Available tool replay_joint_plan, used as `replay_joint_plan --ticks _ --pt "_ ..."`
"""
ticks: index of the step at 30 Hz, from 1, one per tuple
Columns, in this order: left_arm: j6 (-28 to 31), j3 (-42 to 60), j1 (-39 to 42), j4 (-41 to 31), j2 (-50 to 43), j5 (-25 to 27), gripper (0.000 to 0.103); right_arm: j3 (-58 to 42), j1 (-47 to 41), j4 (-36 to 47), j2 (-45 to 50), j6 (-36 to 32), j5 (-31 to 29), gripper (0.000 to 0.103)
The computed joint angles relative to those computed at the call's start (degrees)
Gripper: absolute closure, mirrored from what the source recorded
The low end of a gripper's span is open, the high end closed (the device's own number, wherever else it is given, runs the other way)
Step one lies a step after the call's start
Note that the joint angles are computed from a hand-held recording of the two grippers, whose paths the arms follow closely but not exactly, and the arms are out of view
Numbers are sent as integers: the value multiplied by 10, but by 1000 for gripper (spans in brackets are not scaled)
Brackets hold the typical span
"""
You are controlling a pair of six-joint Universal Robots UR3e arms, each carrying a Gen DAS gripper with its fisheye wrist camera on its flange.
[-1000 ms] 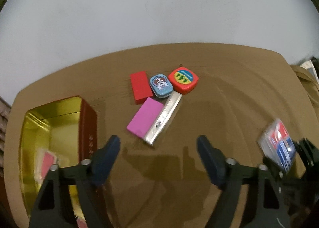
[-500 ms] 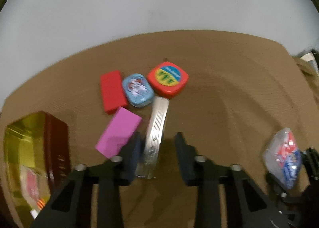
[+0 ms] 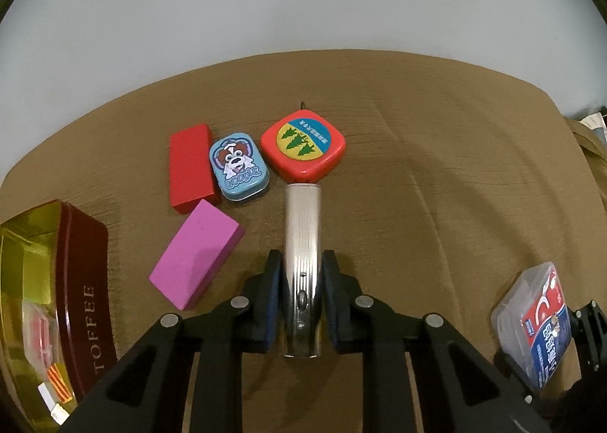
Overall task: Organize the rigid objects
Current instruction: 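Carry the silver lipstick tube into the gold tin and release with left tool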
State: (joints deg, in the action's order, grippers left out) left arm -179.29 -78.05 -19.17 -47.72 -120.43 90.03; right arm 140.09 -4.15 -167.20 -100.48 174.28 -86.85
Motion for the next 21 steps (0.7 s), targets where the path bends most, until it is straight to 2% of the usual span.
replay_joint_plan --ticks 9,17,21 --pt "-30 -12 -33 -19 39 31 85 -1 1 -1 1 0 0 39" --pt "-34 -97 -42 -2 136 50 85 -1 4 -1 0 2 -3 39" --pt "-35 -127 -30 -14 183 42 85 -1 4 -3 2 1 -4 40"
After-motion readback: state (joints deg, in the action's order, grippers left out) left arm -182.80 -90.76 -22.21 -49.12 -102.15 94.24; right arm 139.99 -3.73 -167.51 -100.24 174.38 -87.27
